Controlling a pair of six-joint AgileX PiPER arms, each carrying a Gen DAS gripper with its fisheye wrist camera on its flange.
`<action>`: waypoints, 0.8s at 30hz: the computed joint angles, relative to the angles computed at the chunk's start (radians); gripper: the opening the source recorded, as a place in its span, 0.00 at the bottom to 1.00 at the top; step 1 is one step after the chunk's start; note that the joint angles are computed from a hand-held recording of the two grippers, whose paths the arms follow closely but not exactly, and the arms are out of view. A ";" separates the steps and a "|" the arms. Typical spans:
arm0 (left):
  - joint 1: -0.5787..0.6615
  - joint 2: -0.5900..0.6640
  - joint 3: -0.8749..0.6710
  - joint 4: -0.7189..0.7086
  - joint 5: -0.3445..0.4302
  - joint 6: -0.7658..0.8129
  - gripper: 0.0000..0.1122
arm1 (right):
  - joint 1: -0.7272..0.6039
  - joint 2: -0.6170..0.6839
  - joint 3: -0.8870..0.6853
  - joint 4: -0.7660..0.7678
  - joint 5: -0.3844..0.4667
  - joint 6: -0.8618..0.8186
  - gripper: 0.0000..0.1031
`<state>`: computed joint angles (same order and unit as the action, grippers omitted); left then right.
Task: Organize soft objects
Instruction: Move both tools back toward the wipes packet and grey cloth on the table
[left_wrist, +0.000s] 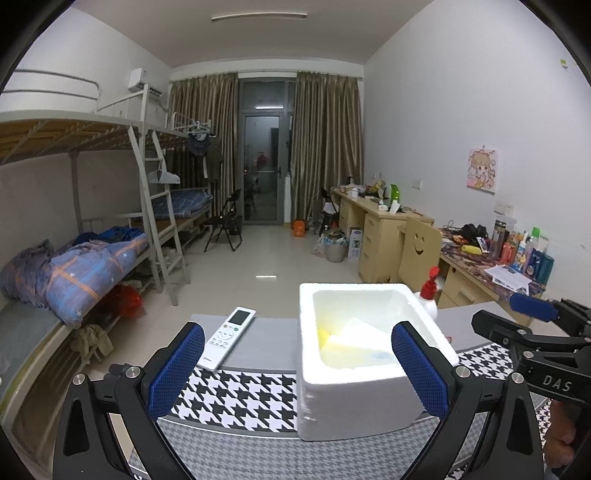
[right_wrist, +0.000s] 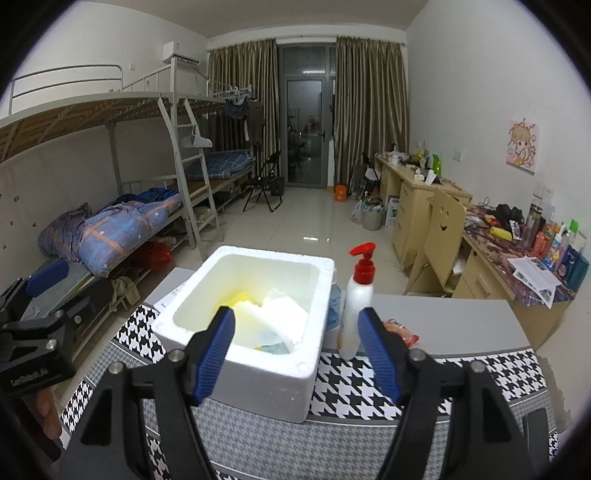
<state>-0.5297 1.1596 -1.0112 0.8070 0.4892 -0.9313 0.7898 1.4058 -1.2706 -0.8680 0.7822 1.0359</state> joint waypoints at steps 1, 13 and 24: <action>-0.007 -0.005 0.004 0.001 0.003 0.001 0.91 | 0.012 -0.014 0.017 -0.026 0.005 0.024 0.77; -0.116 -0.067 0.034 0.043 0.060 -0.042 0.91 | 0.050 -0.144 0.146 -0.114 0.012 0.123 0.86; -0.250 -0.071 0.041 0.098 0.096 -0.111 0.91 | 0.152 -0.263 0.256 -0.204 0.118 0.230 0.86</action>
